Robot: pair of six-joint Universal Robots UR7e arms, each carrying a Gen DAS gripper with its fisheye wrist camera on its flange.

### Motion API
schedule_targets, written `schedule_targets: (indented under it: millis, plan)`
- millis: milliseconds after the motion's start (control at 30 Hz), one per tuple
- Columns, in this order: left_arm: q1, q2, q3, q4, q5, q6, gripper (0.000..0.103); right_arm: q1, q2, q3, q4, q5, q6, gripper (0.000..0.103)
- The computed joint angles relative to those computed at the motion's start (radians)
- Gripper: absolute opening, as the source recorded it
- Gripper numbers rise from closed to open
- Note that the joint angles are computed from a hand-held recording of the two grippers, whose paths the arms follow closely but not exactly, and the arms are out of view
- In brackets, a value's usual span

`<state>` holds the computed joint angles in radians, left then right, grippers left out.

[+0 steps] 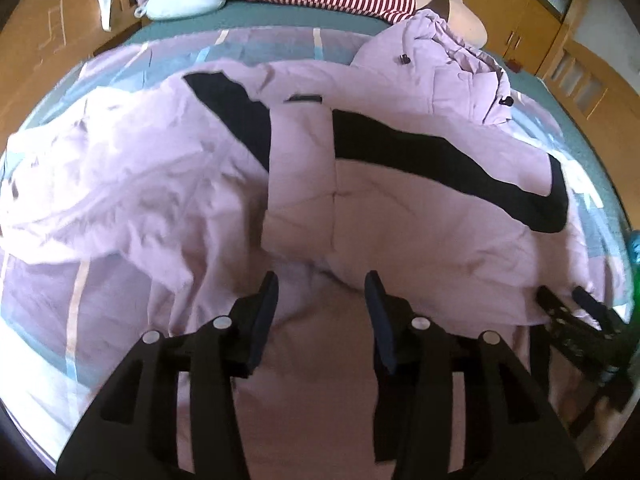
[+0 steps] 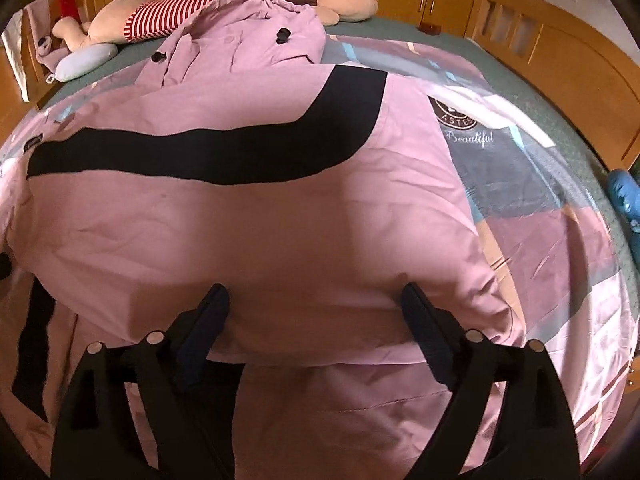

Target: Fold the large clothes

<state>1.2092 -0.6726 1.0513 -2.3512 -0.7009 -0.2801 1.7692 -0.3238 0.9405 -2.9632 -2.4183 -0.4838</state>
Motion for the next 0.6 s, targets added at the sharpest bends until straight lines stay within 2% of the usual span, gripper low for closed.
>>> schedule_targets:
  millis: [33,67,100,133,233,367,600]
  plan:
    - [-0.002,-0.005,0.000,0.038,-0.004,-0.029,0.051,0.000,0.003,0.001,-0.017,-0.006,-0.011,0.094]
    - [-0.005,-0.002,-0.015,0.096,0.002,-0.059,0.069,0.000,0.011,-0.003,-0.038,-0.013,-0.022,0.096]
    - [-0.007,0.007,-0.039,0.168,0.011,-0.085,0.082,-0.001,0.017,-0.012,-0.044,-0.017,-0.028,0.097]
    - [-0.008,0.016,-0.053,0.198,0.008,-0.073,0.082,-0.001,0.024,-0.020,-0.054,-0.024,-0.033,0.099]
    - [-0.008,0.041,-0.056,0.146,0.026,-0.004,0.082,0.002,0.059,-0.064,-0.082,-0.057,-0.064,0.102]
    - [0.013,0.091,-0.130,0.221,0.041,-0.029,0.082,0.001,0.072,-0.076,-0.115,-0.058,-0.093,0.102]
    - [0.015,0.117,-0.163,0.170,0.034,0.007,0.080,0.003,0.077,-0.081,-0.115,-0.065,-0.091,0.102]
